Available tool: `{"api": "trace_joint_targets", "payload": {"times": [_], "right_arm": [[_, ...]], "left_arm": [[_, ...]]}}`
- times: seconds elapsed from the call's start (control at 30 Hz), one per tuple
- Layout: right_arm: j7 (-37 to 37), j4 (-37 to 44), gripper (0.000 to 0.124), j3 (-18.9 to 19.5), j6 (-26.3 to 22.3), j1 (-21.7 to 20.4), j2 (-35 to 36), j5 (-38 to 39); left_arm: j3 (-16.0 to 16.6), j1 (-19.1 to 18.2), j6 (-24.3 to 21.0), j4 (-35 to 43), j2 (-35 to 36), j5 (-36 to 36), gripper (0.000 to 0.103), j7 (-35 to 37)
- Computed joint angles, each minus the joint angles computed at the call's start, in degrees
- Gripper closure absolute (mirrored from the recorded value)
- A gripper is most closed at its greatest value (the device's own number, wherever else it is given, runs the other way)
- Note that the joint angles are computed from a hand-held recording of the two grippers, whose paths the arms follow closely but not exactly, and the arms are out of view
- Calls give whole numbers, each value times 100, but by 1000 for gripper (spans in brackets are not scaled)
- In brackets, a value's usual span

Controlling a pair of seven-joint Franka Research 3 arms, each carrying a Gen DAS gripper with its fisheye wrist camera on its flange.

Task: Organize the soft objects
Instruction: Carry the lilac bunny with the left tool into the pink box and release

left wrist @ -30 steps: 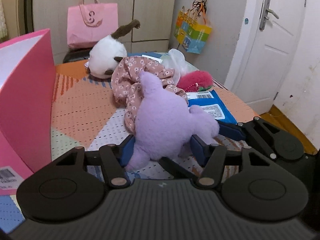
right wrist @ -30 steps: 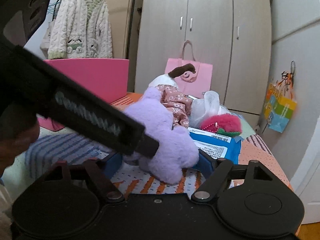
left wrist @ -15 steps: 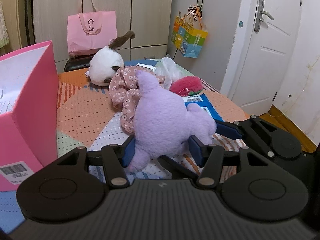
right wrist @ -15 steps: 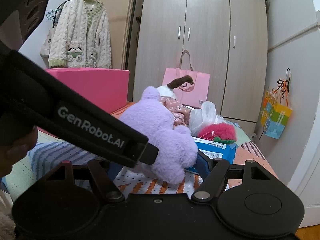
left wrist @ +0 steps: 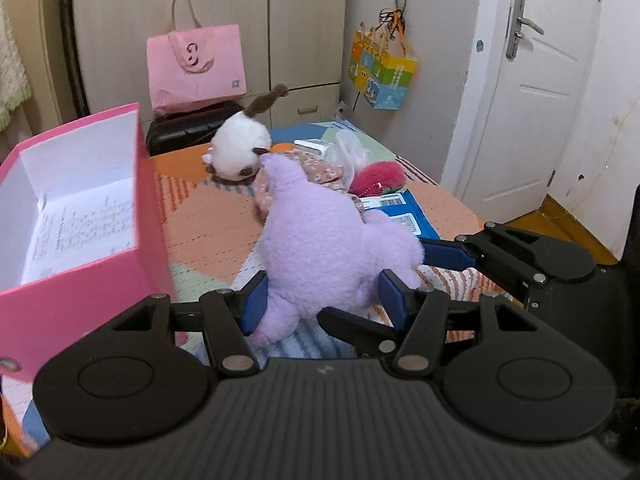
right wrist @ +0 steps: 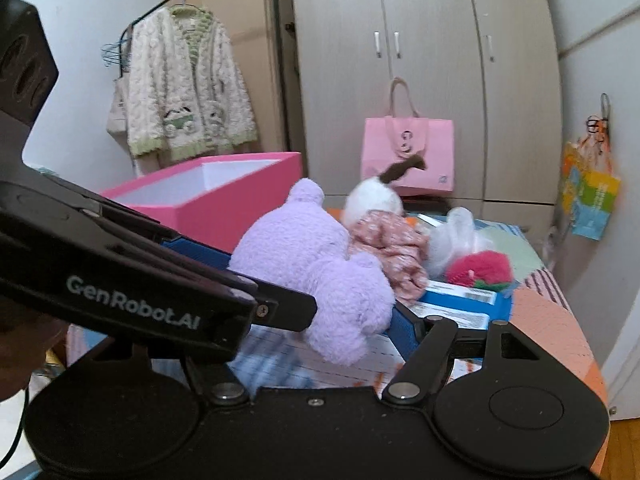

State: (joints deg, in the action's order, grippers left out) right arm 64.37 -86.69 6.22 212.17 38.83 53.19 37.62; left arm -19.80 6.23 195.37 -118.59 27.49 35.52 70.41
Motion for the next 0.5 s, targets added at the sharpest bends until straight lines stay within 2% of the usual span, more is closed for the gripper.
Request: {"api": "trace_joint_targets", "payload": {"times": [0.07,0.23,0.3,0.37,0.5], "right_arm": [[-72,-29,48,-5,-132,46,-101,-10],[-358,-48,47,-163,-502,275,-329,-39],[-396,73,47,-211,-732,343,-355,-89],[-386,237,47,-273,-938,399,-333,-192],[-355,906,47,-749,-1372,746,-84,-214]], "left_arm": [[-354,423,-99,-134,-121,159,46,-132],[-1749,2062,-384,-483,-261,580,46,-385],[-2013,2433,-421,-596,-357,588,46,-401],[-2123,2625,-426,-646,-444,556,46,-391],[-2246,2918,-459,-594,-545,550,46,-396]]}}
